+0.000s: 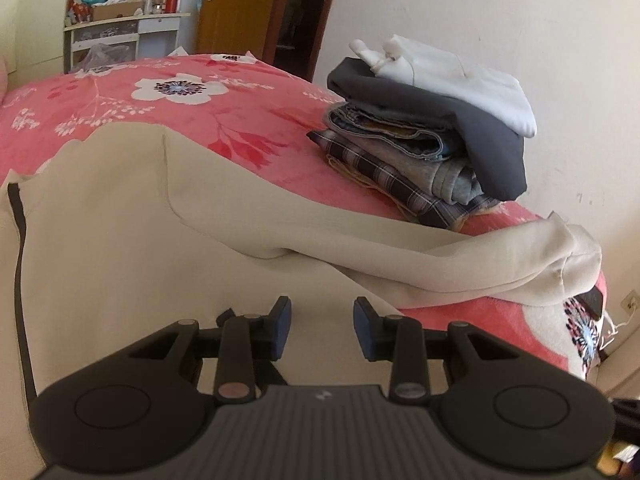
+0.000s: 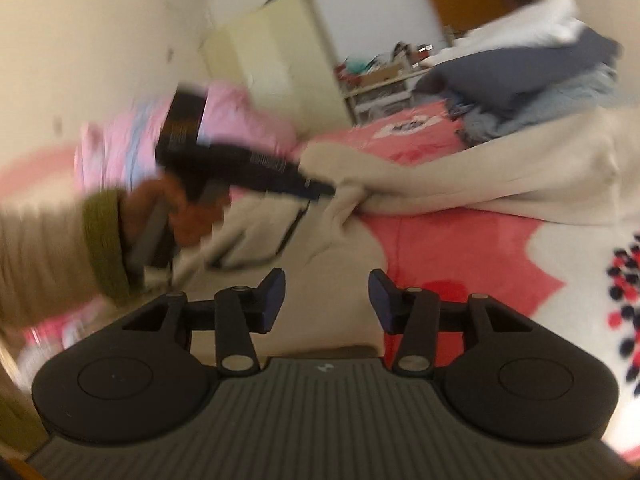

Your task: Fold clothes

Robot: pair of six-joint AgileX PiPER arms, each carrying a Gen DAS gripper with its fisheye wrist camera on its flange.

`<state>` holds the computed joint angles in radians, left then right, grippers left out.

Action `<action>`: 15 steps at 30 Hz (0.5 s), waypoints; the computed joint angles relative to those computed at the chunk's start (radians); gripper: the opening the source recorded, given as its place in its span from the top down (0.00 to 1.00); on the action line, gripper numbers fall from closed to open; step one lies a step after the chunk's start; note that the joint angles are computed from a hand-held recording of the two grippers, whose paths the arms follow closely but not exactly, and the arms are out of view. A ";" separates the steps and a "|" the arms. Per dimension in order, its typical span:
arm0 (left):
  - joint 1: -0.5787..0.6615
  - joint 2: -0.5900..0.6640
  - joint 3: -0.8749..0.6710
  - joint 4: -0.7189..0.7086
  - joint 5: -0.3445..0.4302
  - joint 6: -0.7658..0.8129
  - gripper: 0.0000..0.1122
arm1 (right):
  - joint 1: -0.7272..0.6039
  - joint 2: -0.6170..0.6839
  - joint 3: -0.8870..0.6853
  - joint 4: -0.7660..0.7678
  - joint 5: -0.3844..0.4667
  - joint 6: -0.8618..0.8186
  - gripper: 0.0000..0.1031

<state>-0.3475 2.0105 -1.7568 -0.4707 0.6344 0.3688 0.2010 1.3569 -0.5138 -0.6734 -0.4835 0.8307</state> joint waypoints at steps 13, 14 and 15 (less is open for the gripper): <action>0.023 -0.008 0.045 -0.132 -0.078 0.062 0.69 | -0.126 0.023 0.019 0.036 -0.338 0.382 1.00; 0.020 0.001 0.038 -0.131 -0.079 0.057 0.69 | -0.152 0.023 0.057 0.085 -0.398 0.404 1.00; 0.017 0.011 0.029 -0.126 -0.079 0.047 0.69 | -0.175 0.041 0.082 0.102 -0.419 0.385 1.00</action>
